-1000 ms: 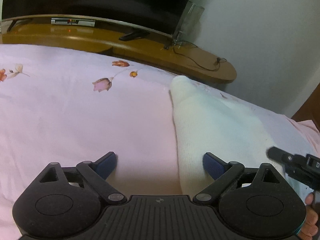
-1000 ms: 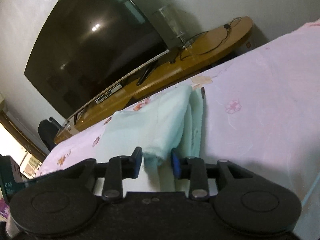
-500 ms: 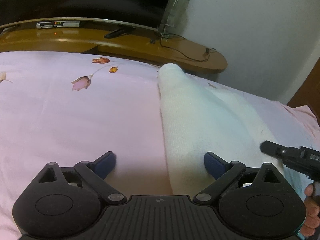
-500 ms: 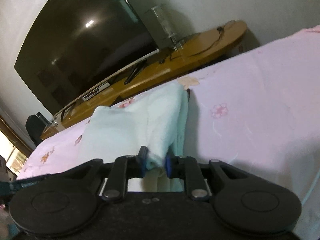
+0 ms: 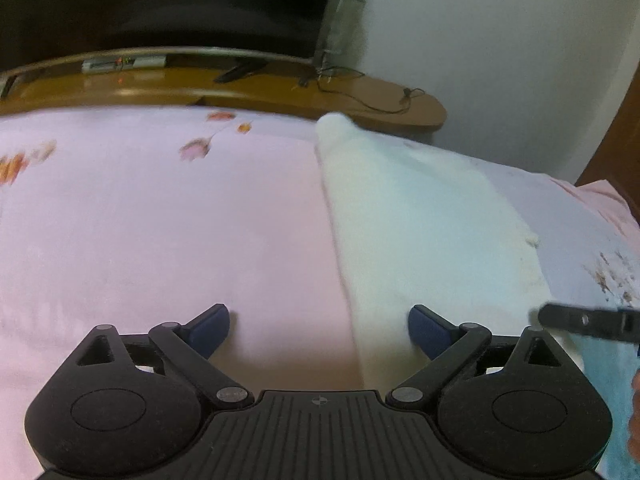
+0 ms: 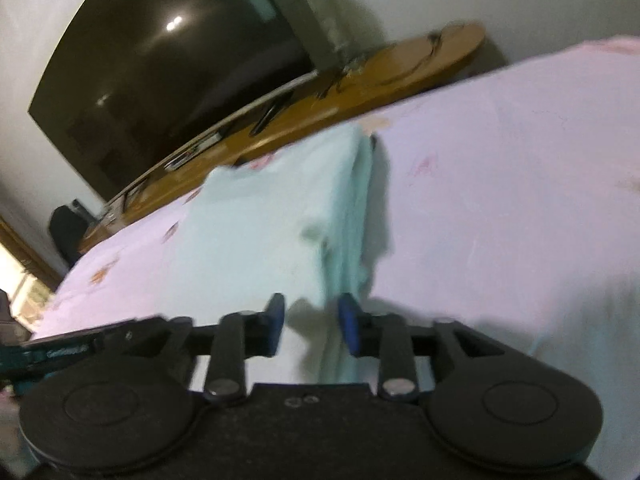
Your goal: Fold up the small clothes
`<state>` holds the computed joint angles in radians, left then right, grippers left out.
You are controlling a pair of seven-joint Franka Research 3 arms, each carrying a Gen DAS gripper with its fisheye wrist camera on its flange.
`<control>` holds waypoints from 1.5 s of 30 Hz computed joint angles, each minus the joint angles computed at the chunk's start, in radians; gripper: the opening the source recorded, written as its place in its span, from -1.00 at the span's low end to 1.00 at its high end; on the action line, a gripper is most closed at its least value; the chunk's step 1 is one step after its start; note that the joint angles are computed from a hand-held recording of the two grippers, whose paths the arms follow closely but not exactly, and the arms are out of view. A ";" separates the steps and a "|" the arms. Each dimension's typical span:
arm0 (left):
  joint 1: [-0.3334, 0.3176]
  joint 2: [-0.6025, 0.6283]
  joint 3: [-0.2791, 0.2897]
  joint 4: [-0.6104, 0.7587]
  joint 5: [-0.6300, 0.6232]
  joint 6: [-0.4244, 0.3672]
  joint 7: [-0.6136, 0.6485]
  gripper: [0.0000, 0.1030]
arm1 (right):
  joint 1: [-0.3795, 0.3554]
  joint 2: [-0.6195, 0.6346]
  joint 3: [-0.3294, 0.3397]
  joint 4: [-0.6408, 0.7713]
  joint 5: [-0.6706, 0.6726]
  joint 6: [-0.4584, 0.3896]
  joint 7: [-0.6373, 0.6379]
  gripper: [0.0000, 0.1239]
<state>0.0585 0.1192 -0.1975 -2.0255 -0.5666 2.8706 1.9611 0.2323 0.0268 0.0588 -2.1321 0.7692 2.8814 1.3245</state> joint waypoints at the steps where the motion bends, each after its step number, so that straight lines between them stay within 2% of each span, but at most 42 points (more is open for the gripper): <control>1: 0.005 -0.011 -0.003 -0.015 -0.021 -0.007 0.011 0.86 | 0.001 -0.021 0.003 -0.017 0.016 -0.019 -0.014 -0.42; 3: -0.007 -0.031 0.004 -0.060 0.004 0.015 0.014 0.86 | 0.009 -0.037 0.004 -0.045 -0.063 -0.021 0.059 -0.49; 4: -0.019 -0.036 0.010 -0.074 0.043 0.033 -0.001 0.86 | 0.013 -0.035 0.006 -0.060 -0.160 0.009 0.129 -0.74; 5: -0.025 -0.042 0.015 -0.081 0.069 0.034 -0.013 0.86 | 0.014 -0.032 0.007 -0.071 -0.276 0.037 0.212 -0.83; 7: -0.027 -0.055 0.018 -0.088 0.060 0.017 -0.008 0.86 | 0.015 -0.032 0.003 -0.085 -0.394 0.074 0.307 -0.89; 9: -0.031 -0.072 0.024 -0.100 0.046 0.007 0.008 0.86 | 0.013 -0.046 -0.002 -0.094 -0.417 0.066 0.333 -0.90; 13: -0.055 -0.086 0.039 -0.143 0.102 0.059 0.008 0.86 | -0.003 -0.062 0.003 -0.119 -0.538 0.063 0.444 -0.88; 15: -0.059 -0.086 0.050 -0.134 0.151 0.039 -0.036 0.86 | -0.002 -0.057 0.001 -0.121 -0.550 0.069 0.464 -0.86; 17: -0.062 -0.087 0.058 -0.119 0.208 0.019 -0.085 0.86 | -0.013 -0.059 0.004 -0.106 -0.668 0.049 0.585 -0.56; 19: -0.064 -0.091 0.060 -0.117 0.238 0.032 -0.093 0.86 | -0.022 -0.078 0.010 -0.129 -0.761 0.091 0.658 -0.54; 20: -0.066 -0.094 0.061 -0.119 0.261 0.042 -0.104 0.86 | -0.020 -0.085 0.010 -0.141 -0.754 0.117 0.652 -0.50; 22: -0.068 -0.092 0.062 -0.113 0.300 0.061 -0.116 0.86 | -0.004 -0.089 -0.001 -0.154 -0.659 0.155 0.584 -0.29; 24: -0.070 -0.084 0.063 -0.100 0.328 0.072 -0.130 0.86 | -0.012 -0.085 0.005 -0.160 -0.651 0.197 0.591 -0.28; 29: -0.064 -0.051 0.054 -0.048 0.379 0.070 -0.151 0.86 | -0.056 -0.044 0.028 -0.119 -0.849 0.244 0.735 -0.33; 31: -0.062 -0.035 0.052 -0.025 0.407 0.070 -0.174 0.86 | -0.055 -0.016 0.008 -0.081 -0.986 0.247 0.843 -0.35; 32: -0.059 -0.029 0.050 -0.018 0.417 0.074 -0.183 0.86 | -0.046 -0.005 -0.001 -0.069 -0.981 0.255 0.833 -0.36; 36: -0.039 0.038 0.031 0.061 0.423 0.089 -0.198 0.86 | 0.016 0.046 -0.089 -0.004 -1.134 0.260 0.905 -0.49; 39: -0.034 0.103 0.023 0.136 0.461 0.117 -0.245 0.86 | 0.099 0.098 -0.199 0.065 -1.295 0.264 1.011 -0.49; 40: -0.034 0.128 0.024 0.168 0.482 0.114 -0.269 0.86 | 0.147 0.118 -0.256 0.093 -1.371 0.258 1.058 -0.49; 41: -0.043 0.154 0.036 0.206 0.514 0.100 -0.305 0.86 | 0.168 0.141 -0.282 0.125 -1.416 0.252 1.073 -0.50; 42: -0.045 0.184 0.038 0.248 0.534 0.094 -0.332 0.86 | 0.162 0.162 -0.273 0.150 -1.399 0.250 1.038 -0.53; 44: -0.064 0.237 0.064 0.320 0.595 0.074 -0.401 0.86 | 0.097 0.205 -0.193 0.193 -1.282 0.253 0.897 -0.55; 45: -0.061 0.267 0.061 0.360 0.611 0.058 -0.418 0.86 | 0.087 0.225 -0.179 0.215 -1.255 0.249 0.855 -0.57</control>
<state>-0.0026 0.3861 -0.1368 -1.6659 0.0446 2.9288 1.5426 0.3197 0.2514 -0.1199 -1.9171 -0.4854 3.1306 2.1797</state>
